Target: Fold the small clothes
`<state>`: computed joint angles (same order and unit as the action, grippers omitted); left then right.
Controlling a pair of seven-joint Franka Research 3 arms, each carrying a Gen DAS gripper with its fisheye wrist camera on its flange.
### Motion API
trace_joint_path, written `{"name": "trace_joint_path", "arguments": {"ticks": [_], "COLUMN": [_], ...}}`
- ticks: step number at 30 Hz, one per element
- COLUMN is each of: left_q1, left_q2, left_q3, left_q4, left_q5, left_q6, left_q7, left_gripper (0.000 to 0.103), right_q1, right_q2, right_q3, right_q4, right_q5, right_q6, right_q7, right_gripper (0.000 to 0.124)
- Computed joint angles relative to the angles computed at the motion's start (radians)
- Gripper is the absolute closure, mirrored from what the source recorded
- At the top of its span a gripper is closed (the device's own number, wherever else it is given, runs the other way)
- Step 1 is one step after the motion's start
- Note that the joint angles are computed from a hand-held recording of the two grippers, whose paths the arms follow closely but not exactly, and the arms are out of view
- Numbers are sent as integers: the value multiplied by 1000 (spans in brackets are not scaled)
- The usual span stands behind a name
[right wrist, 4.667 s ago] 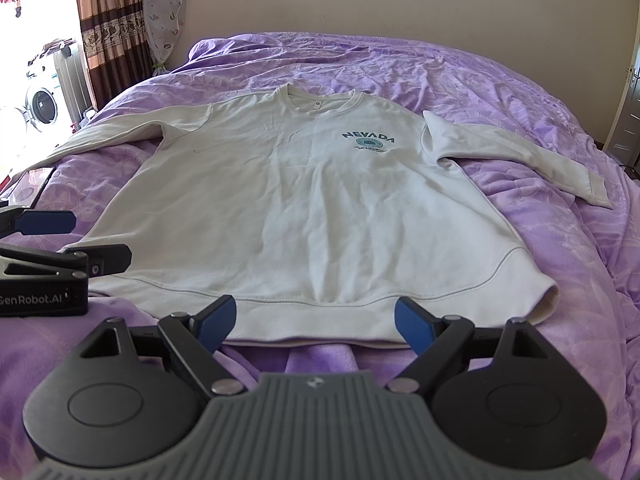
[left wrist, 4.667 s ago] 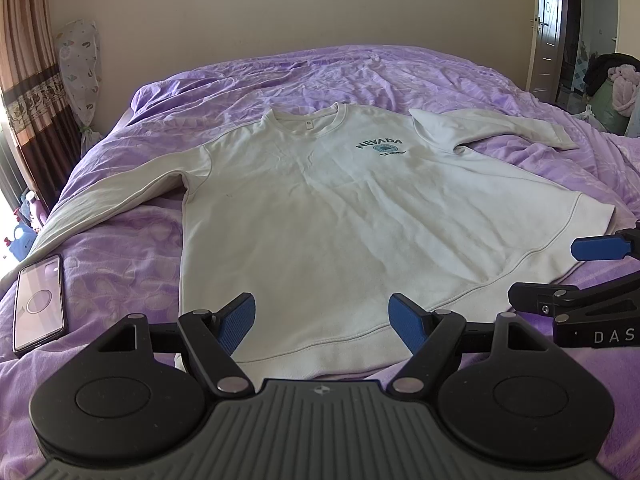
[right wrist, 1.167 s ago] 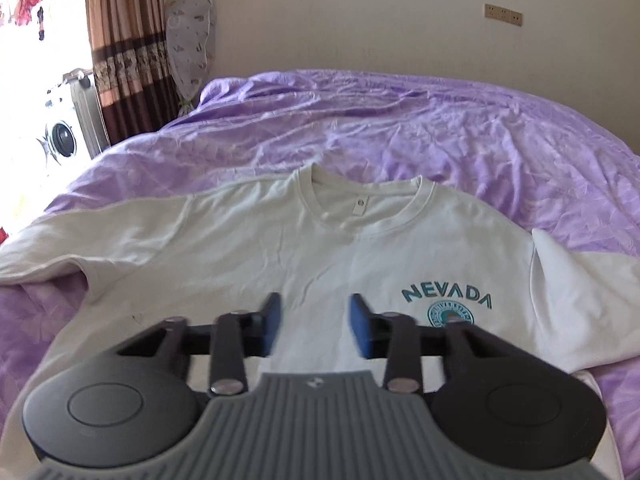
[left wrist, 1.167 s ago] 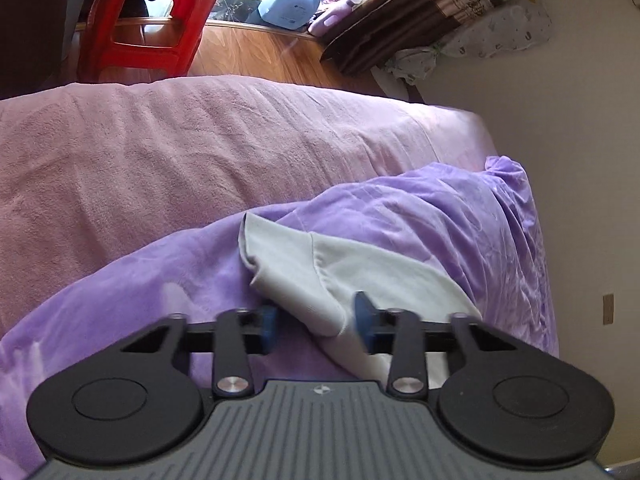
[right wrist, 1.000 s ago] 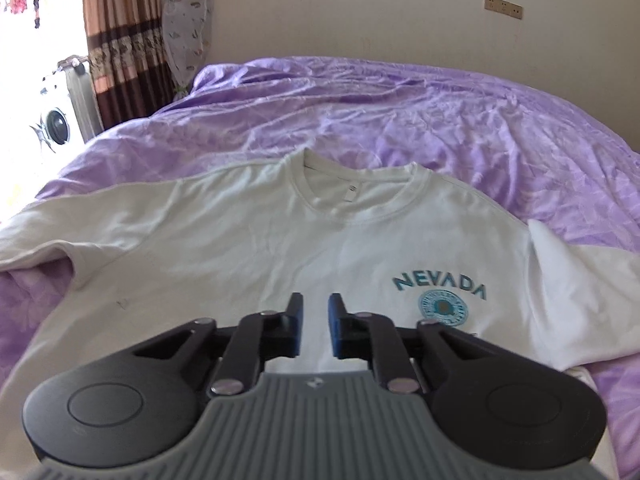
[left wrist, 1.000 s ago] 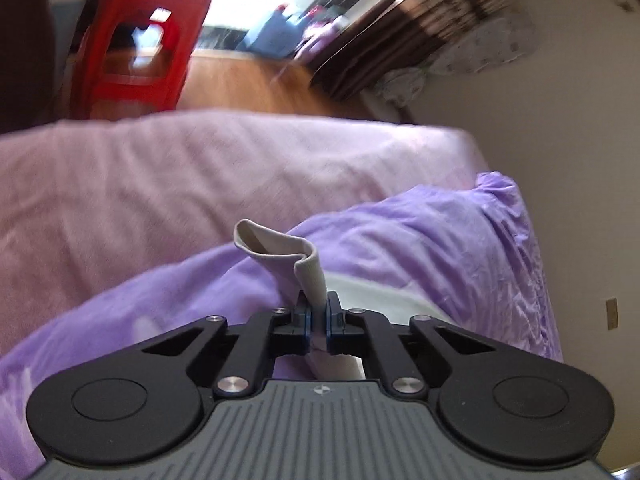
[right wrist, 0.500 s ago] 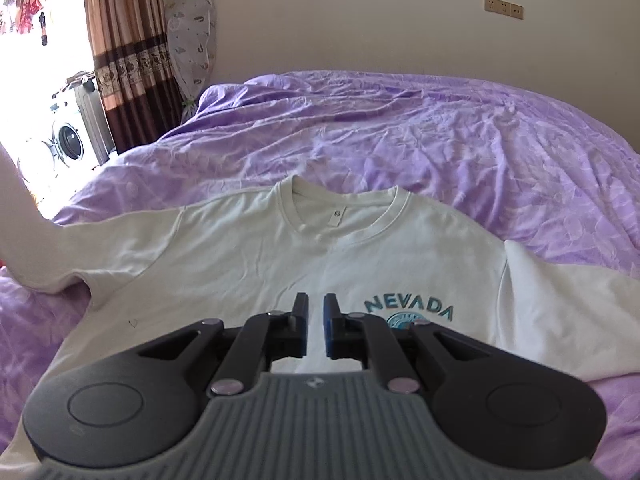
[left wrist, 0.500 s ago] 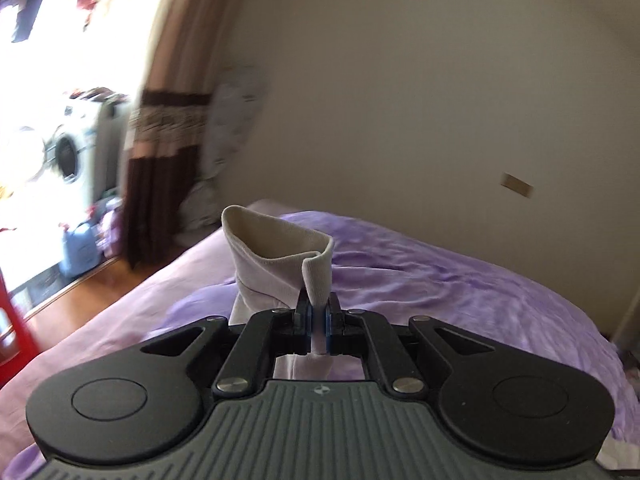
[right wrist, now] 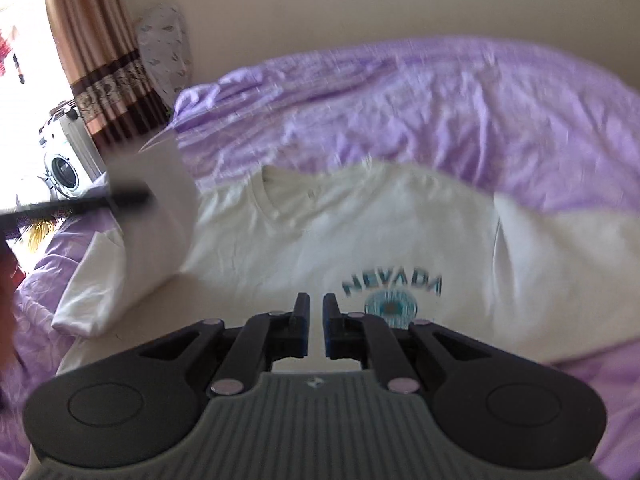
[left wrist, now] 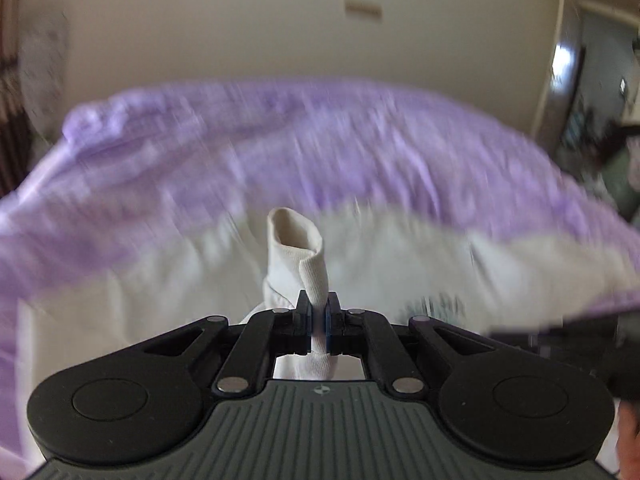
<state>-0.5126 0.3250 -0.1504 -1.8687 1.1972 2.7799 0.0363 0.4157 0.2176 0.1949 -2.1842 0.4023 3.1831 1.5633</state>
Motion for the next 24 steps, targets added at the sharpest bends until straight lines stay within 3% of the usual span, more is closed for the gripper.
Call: {"name": "trace_joint_path", "arguments": {"ticks": [5,7,10,12,13,15,18,19,21,24], "left_q1": [65,111,157,231,246,208,38,13,17,63], "left_q2": [89,97,78,56,31,-35,-148,-179,-238,-307], "left_q3": [-42,-83,-116,-190,-198,-144,67,103,115,96], "left_q4": [-31,-62,-112,-155,-184,-231,-292,-305,-338,-395], "left_q5": [-205,-302,-379,-446,-461,-468,-345,-265,-170,-148], "left_q6": [195,256,340,381,403,401,332,294,220,169], "left_q7": [149,242,328,411,426,411,251,175,73,22], "left_gripper": [93,72,48,44,43,43,44,44,44,44], "right_q1": [-132,-172,-233,-233,-247,-310,-314,-300,-266,-195], "right_q2": [75,104,132,136,140,152,167,174,193,232], "right_q3": [146,194,270,275,292,363,368,353,315,232], "right_q4": [44,67,97,110,119,137,167,178,202,245], "right_q5": [123,176,276,318,351,450,530,541,553,547], "right_q6": [-41,-51,-56,-63,-66,-84,-130,-147,-177,-219], "right_q7": [-96,-145,-223,-247,-269,-345,-377,-374,-356,-281], "right_gripper": [122,117,116,101,97,94,94,94,94,94]}}
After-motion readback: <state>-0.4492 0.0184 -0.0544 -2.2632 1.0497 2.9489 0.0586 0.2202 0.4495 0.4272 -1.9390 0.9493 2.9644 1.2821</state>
